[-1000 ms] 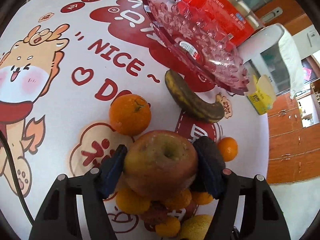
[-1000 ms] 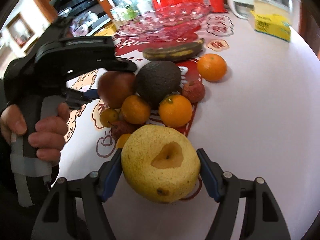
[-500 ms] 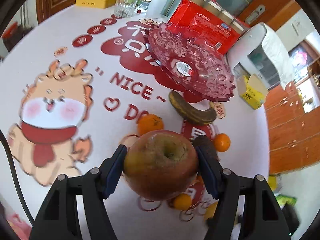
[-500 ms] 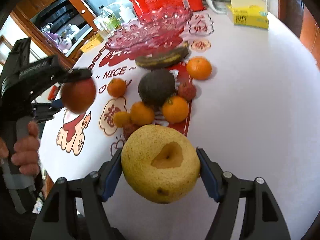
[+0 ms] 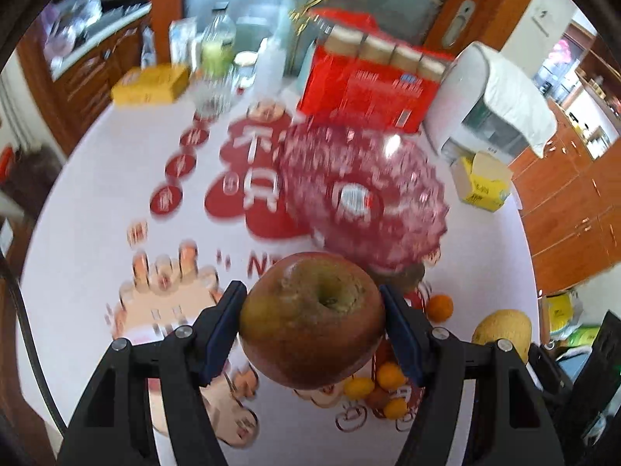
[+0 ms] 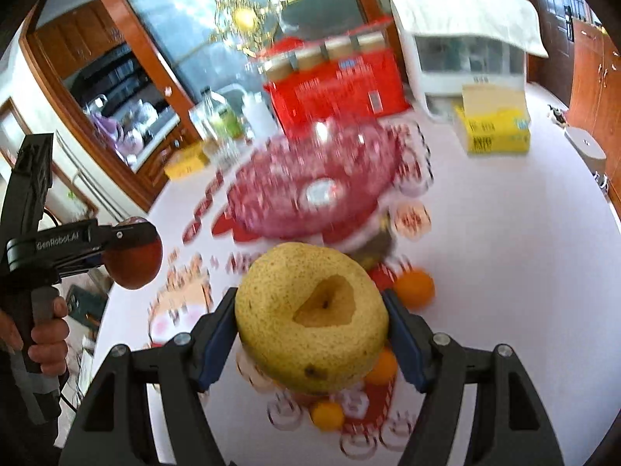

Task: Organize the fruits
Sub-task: 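Carry apple and pear into the pink glass bowl and open both tools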

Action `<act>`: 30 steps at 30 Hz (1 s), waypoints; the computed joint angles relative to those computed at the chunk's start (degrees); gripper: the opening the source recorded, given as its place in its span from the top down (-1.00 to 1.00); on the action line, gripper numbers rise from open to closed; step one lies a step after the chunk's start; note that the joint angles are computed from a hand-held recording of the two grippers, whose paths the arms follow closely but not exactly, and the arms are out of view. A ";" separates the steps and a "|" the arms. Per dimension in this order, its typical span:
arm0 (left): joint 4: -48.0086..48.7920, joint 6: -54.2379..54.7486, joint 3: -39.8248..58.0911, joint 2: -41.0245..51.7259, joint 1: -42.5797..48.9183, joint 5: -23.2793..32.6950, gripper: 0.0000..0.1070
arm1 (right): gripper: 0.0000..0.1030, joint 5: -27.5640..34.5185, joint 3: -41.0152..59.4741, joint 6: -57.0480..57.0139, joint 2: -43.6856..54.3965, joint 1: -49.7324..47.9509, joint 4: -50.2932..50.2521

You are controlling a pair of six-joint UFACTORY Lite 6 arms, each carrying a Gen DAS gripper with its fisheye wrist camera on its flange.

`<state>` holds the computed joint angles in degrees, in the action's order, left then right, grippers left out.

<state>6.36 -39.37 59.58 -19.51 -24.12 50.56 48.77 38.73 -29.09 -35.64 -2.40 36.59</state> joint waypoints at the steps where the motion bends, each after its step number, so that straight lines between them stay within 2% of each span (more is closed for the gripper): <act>1: -1.18 3.26 3.02 2.14 1.78 0.63 -0.28 | -0.39 -1.27 1.46 1.39 1.28 1.28 -0.55; 3: -4.45 10.29 8.50 6.18 5.54 1.21 -0.28 | -0.39 -4.74 5.74 4.93 5.44 4.42 -2.42; 10: -13.66 25.00 23.38 20.24 12.92 1.81 -0.28 | -0.39 -14.20 17.73 10.04 19.81 10.13 -3.56; 16: -13.57 28.78 34.39 33.73 14.11 0.22 -0.28 | -0.39 -20.56 26.96 11.01 34.40 13.09 -1.68; 20: -17.22 32.71 36.69 41.07 15.09 -2.93 -0.28 | -0.39 -22.65 31.82 12.28 43.49 14.49 -1.99; 26: -26.93 44.62 35.23 50.86 16.28 -10.41 -0.28 | -0.39 -25.11 35.26 13.47 55.02 15.71 -2.48; 30: -29.20 46.89 37.84 57.12 16.42 -11.60 -0.28 | -0.39 -25.30 36.89 13.78 59.91 15.68 -1.97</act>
<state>-22.84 7.52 97.42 37.60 -7.69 38.97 23.47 75.62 -15.31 24.27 13.28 34.62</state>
